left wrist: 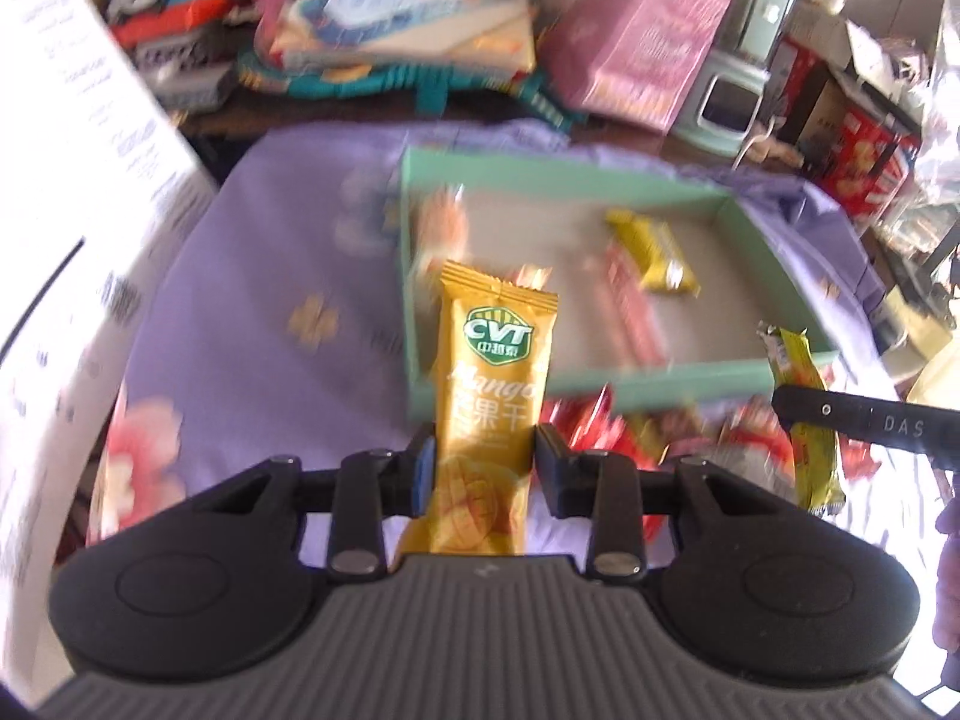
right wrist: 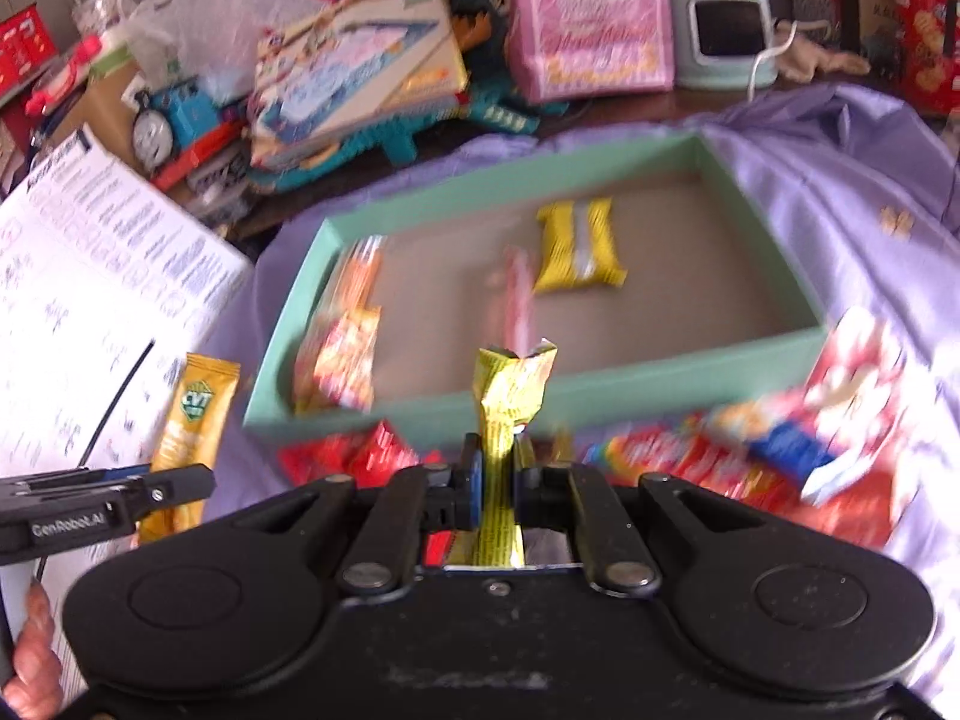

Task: Organize snacks
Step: 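Carry both snacks into the green tray and open both grippers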

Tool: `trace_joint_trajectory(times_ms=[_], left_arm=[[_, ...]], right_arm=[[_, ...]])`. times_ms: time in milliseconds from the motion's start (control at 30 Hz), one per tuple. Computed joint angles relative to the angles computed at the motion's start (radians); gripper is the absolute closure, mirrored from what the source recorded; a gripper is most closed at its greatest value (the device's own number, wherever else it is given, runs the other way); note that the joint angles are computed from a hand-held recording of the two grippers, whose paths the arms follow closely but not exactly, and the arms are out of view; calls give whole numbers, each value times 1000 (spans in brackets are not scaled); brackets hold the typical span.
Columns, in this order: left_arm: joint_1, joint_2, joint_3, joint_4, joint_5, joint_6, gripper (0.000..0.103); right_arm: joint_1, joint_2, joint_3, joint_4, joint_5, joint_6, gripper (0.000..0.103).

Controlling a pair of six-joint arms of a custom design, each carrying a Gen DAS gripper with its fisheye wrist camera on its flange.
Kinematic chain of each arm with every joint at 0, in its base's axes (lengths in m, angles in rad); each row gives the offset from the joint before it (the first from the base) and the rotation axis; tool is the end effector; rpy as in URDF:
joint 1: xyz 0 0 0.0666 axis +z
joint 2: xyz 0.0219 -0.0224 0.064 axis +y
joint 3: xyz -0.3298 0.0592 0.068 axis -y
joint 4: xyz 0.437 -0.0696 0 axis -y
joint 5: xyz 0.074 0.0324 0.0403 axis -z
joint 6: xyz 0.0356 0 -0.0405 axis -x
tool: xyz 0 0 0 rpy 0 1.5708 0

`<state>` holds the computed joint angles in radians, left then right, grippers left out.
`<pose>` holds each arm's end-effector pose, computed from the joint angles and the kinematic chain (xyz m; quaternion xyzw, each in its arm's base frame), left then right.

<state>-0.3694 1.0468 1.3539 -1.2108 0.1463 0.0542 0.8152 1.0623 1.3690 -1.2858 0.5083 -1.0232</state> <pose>0.3708 -0.1495 0.4963 0.1715 0.9269 -0.1362 0.3047 0.2843 0.2759 0.4964 0.1690 0.9132 0.0785 0.3624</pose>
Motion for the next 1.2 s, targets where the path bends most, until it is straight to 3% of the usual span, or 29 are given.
trace_joint_trajectory(times_ms=[333, 633, 700, 733, 800, 833, 867, 1200], left_arm=[[-125, 298, 295, 44, -52, 45, 69], [-154, 451, 387, 19, -91, 49, 69], [-157, 466, 394, 16, -108, 39, 63], [-160, 468, 394, 18, -117, 33, 46], [-166, 458, 380, 41, -148, 24, 8], [-169, 448, 368, 59, -163, 18, 4], [-172, 441, 360, 70, -178, 12, 0], [-177, 415, 351, 31, -194, 25, 0]], right_arm=[[-189, 44, 68, 12, -32, 156, 94], [-313, 95, 44, 59, -120, 216, 93], [-328, 106, 44, 61, -135, 223, 89], [-330, 112, 46, 60, -135, 223, 79], [-331, 111, 41, 68, -133, 219, 37], [-326, 106, 38, 74, -124, 214, 0], [-321, 97, 30, 86, -113, 212, 0], [-288, 89, 54, 1, -128, 130, 0]])
